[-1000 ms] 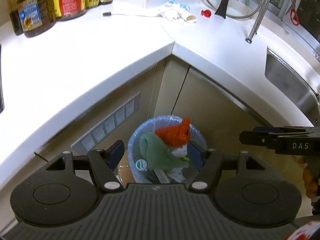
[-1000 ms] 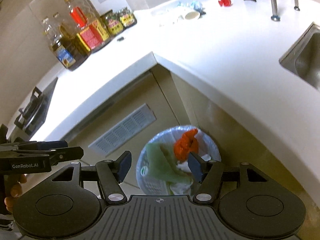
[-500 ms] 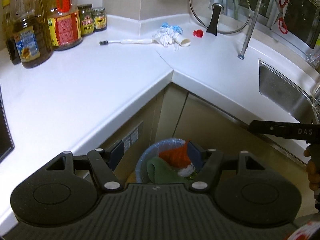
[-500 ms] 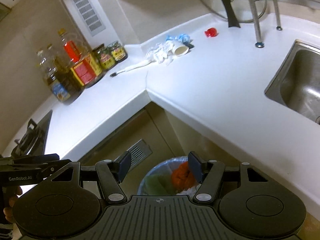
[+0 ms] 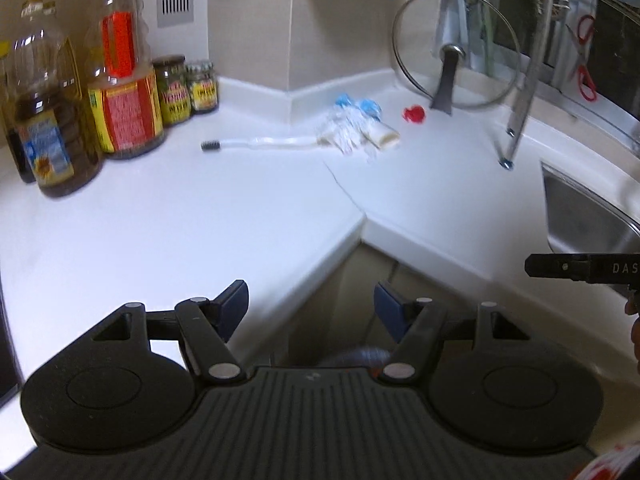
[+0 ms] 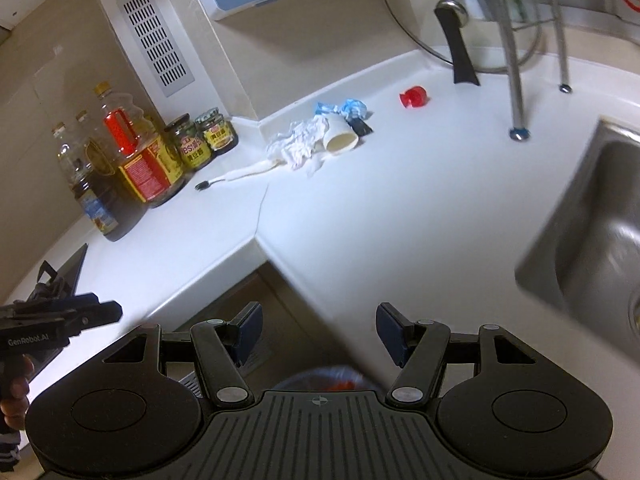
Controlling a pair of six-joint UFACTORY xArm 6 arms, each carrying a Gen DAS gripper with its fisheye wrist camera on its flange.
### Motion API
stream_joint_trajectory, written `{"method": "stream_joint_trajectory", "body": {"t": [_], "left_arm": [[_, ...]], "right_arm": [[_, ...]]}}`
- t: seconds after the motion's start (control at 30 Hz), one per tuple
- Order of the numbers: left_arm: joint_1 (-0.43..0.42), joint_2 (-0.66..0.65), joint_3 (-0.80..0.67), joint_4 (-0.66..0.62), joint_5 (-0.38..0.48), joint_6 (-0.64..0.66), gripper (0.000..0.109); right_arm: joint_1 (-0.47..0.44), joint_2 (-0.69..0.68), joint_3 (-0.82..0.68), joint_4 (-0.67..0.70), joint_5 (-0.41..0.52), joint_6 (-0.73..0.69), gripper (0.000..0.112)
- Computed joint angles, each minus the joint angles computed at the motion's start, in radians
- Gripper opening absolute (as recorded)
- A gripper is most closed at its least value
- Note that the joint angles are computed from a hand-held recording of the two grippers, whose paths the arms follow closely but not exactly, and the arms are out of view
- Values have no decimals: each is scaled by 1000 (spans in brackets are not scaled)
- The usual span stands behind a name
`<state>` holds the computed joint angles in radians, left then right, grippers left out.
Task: Collect trash
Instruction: 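Raise both open tools from the wastebasket back toward the counter trash, then grasp the white toothbrush with the left tool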
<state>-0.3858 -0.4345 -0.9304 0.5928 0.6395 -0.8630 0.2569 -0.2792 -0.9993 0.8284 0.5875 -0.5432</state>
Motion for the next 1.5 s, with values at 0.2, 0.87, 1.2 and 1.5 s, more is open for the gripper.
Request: {"method": "stream_joint_trajectory", "body": {"t": [0.2, 0.87, 1.2, 1.5], "left_arm": [[68, 154, -113, 73, -87, -3, 67], [233, 683, -586, 8, -227, 376, 66], [282, 895, -838, -318, -212, 756, 66], [297, 960, -946, -517, -81, 992, 60]], "right_arm": [[-44, 203, -211, 69, 47, -136, 63], [-70, 717, -790, 50, 72, -185, 63], [-72, 912, -1053, -31, 90, -83, 63], [-75, 992, -1160, -64, 113, -42, 63]]}}
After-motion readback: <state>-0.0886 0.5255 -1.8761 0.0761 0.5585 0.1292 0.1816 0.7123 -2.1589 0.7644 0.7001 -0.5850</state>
